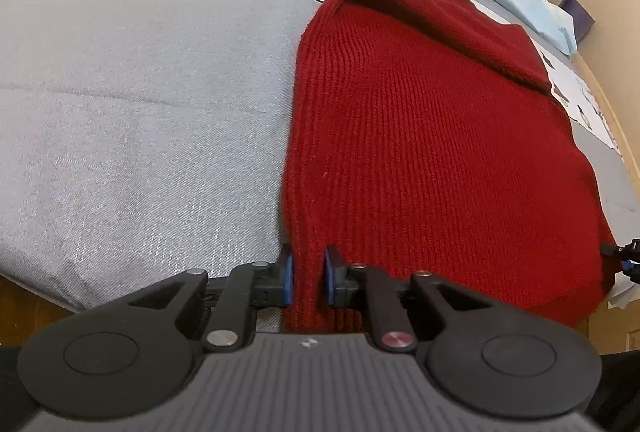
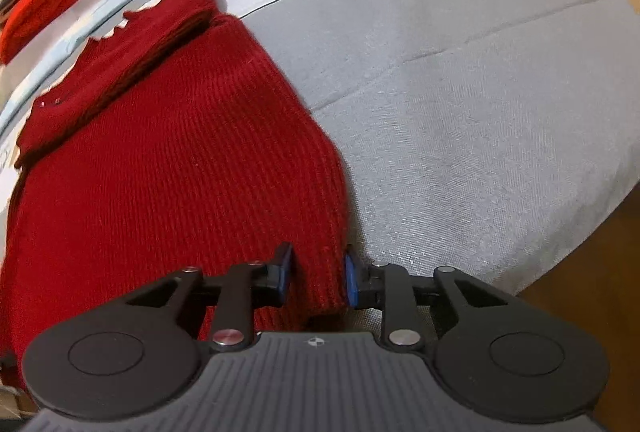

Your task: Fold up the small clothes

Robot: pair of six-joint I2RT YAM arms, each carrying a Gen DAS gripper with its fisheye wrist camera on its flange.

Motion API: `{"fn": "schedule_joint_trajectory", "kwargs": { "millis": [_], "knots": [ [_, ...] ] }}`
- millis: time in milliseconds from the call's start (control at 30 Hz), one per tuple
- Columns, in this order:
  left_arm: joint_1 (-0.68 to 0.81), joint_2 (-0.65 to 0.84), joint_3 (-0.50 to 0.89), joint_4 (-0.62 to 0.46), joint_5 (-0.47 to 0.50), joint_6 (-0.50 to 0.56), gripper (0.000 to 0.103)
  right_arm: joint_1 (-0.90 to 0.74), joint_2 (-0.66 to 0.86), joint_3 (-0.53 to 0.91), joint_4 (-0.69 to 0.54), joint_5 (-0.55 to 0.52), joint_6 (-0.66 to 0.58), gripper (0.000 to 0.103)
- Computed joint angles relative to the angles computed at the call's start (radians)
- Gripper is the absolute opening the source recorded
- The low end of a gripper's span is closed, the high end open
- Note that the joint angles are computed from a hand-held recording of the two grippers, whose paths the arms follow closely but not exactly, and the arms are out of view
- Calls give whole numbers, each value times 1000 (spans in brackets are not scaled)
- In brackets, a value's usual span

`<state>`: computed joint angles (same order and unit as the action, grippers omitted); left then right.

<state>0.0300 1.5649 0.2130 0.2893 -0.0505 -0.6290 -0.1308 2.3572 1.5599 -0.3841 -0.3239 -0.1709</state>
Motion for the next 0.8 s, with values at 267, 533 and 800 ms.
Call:
{"fn": "schedule_joint_trajectory", "kwargs": {
  "millis": [267, 533, 800],
  "knots": [
    [10, 15, 4, 2, 4, -5, 17, -26, 0, -2, -10, -21, -16, 29],
    [-66, -130, -3, -83, -75, 5, 10, -23, -63, -62, 30, -75, -23, 18],
    [-11, -815, 92, -630, -9, 116, 9, -77, -291, -159, 33, -398, -32, 16]
  ]
}}
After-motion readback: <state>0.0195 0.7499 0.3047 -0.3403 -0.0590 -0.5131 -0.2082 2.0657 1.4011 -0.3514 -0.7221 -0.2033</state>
